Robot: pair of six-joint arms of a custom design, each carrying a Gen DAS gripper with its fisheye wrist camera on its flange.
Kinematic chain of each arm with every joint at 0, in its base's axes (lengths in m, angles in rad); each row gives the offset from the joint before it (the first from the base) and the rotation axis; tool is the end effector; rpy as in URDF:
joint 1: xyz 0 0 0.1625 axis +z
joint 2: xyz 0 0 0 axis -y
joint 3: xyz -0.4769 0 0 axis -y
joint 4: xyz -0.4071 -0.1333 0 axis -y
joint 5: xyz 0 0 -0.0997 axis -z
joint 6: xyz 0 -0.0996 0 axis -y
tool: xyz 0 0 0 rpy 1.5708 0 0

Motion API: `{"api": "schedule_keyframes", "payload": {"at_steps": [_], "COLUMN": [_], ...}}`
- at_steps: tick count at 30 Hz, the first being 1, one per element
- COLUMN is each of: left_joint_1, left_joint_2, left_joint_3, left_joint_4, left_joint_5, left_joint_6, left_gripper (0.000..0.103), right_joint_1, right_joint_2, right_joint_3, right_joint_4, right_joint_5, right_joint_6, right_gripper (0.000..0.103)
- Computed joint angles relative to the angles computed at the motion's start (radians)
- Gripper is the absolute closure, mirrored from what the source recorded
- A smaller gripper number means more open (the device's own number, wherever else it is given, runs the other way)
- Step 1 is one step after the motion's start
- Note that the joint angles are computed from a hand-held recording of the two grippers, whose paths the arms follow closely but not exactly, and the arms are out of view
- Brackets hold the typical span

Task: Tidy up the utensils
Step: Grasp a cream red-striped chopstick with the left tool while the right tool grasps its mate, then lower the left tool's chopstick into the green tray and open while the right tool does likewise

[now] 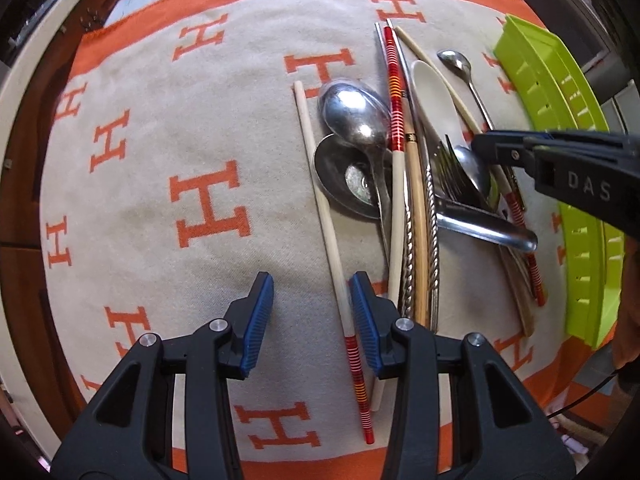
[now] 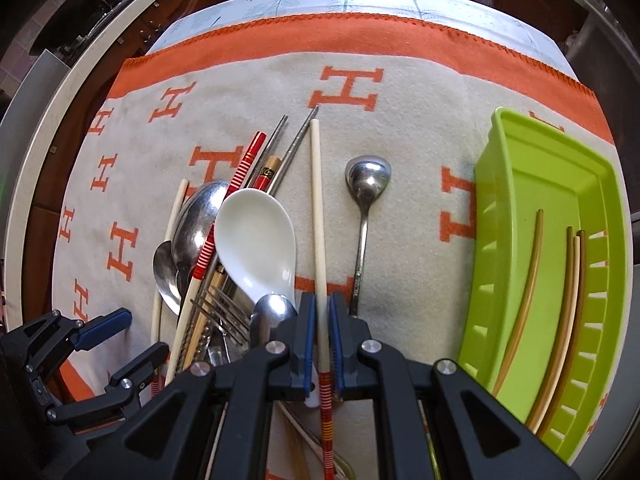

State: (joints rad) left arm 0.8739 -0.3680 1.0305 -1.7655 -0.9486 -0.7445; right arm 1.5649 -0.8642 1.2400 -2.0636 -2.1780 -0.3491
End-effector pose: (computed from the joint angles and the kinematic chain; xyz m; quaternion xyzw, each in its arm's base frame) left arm -0.3786 -0.7504 -0.0335 0.0489 0.9275 -0.0307 0.3693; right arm 0.0718 -0.7973 0.3062 0.1455 -0.9416 0.0022 0.3036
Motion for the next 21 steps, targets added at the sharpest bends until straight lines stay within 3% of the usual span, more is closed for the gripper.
{"api": "schedule_keyframes", "payload": {"at_steps": [3,4,5,12,21], "left_joint_1": [0.003,0.003,0.008,0.035,-0.022], "left_joint_2": [0.002,0.000,-0.005,-0.075,-0.163], "left_joint_3": [-0.006,0.002,0.010,0.112,0.228], "left_joint_4": [-0.013,-0.035,-0.063,-0.205,-0.331], "left_joint_5": [0.001,0.003,-0.014,-0.099,-0.124], "left_joint_6": [-0.006,-0.005,-0.015,-0.104,-0.081], "left_gripper": [0.073,0.093,0.099,0.100,0.100], "right_joint_1": [-0.011,-0.014,-0.019,-0.049,-0.067], "right_joint_2": [-0.003,-0.006,-0.010,-0.053,-0.147], "right_joint_3": [-0.008,-0.006,-0.004,0.004,0.056], "right_joint_4": [0.010,0.008,0.005,0.032,0.024], "right_joint_5": [0.042,0.054,0.070,0.181,0.309], "right_joint_6": [0.025,0.028,0.034,0.085,0.098], "right_gripper": [0.097,0.097,0.098,0.098,0.098]}}
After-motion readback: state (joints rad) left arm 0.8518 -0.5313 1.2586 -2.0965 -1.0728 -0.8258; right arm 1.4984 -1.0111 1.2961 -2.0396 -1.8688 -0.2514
